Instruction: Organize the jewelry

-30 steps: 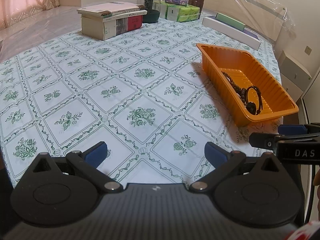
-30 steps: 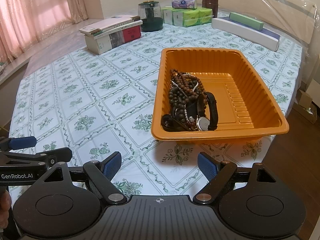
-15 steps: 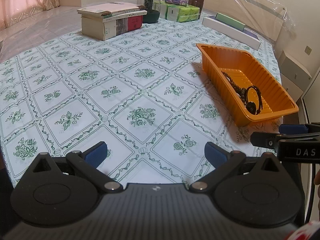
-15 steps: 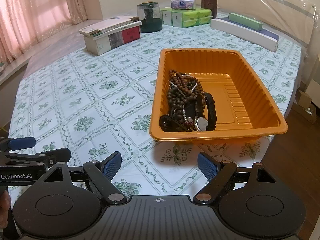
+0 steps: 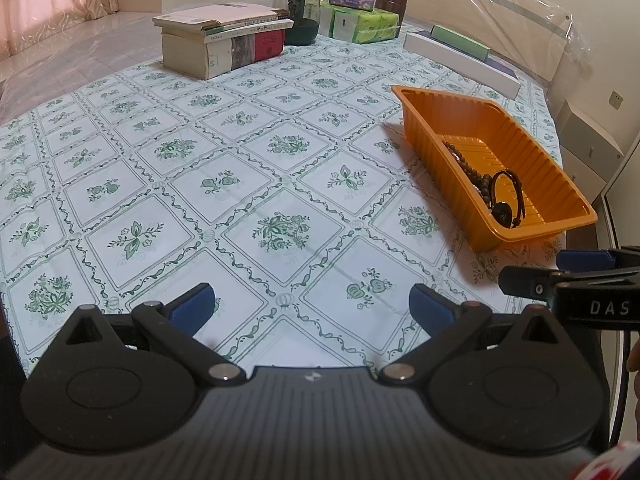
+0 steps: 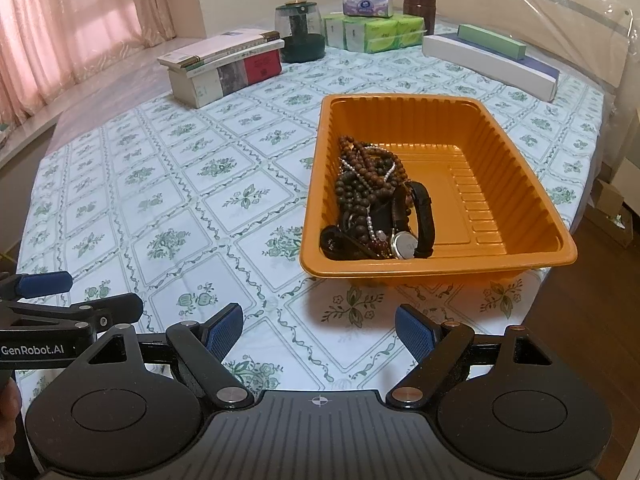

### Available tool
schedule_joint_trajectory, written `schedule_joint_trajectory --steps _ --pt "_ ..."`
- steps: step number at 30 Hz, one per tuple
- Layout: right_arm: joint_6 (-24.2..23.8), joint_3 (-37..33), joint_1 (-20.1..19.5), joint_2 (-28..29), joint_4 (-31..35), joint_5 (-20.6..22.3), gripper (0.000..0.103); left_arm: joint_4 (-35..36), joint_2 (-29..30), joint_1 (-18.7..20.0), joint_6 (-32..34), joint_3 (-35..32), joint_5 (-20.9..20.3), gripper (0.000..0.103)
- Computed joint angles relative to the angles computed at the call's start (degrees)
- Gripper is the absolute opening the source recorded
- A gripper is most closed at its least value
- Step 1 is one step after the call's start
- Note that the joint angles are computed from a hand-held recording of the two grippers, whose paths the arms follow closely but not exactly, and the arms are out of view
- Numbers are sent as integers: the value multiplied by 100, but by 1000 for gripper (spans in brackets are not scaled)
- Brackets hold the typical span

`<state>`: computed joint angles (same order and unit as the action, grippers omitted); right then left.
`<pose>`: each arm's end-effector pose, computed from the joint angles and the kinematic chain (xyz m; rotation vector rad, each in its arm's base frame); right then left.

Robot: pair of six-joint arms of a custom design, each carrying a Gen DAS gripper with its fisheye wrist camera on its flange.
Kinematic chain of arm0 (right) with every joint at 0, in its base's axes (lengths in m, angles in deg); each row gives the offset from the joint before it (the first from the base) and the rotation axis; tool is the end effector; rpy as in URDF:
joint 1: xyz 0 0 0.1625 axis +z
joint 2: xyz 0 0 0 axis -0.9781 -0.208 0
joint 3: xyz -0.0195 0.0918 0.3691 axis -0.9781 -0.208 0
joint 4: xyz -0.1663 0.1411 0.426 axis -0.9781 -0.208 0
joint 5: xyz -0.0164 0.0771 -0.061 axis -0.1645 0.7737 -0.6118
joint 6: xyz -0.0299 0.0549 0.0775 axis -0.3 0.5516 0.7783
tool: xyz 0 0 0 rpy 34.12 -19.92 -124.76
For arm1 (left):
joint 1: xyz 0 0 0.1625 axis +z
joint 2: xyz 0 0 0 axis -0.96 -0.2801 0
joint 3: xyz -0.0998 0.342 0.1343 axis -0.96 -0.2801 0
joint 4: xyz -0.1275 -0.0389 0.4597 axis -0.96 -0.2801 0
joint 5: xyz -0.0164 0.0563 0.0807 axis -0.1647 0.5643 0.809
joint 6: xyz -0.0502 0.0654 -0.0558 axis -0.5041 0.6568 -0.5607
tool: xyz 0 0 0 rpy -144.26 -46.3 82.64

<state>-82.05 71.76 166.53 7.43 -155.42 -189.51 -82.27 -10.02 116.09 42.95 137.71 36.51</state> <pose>0.0809 -0.7302 0.4154 0.6051 -2.4522 0.6916 -0.4469 -0.6967 0.0340 0.2678 2.3333 -0.8875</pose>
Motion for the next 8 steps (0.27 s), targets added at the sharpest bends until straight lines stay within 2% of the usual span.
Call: schedule_joint_trajectory --steps 8 --pt "-8 69 1 -27 -14 1 83 -324 -12 -19 118 121 82 103"
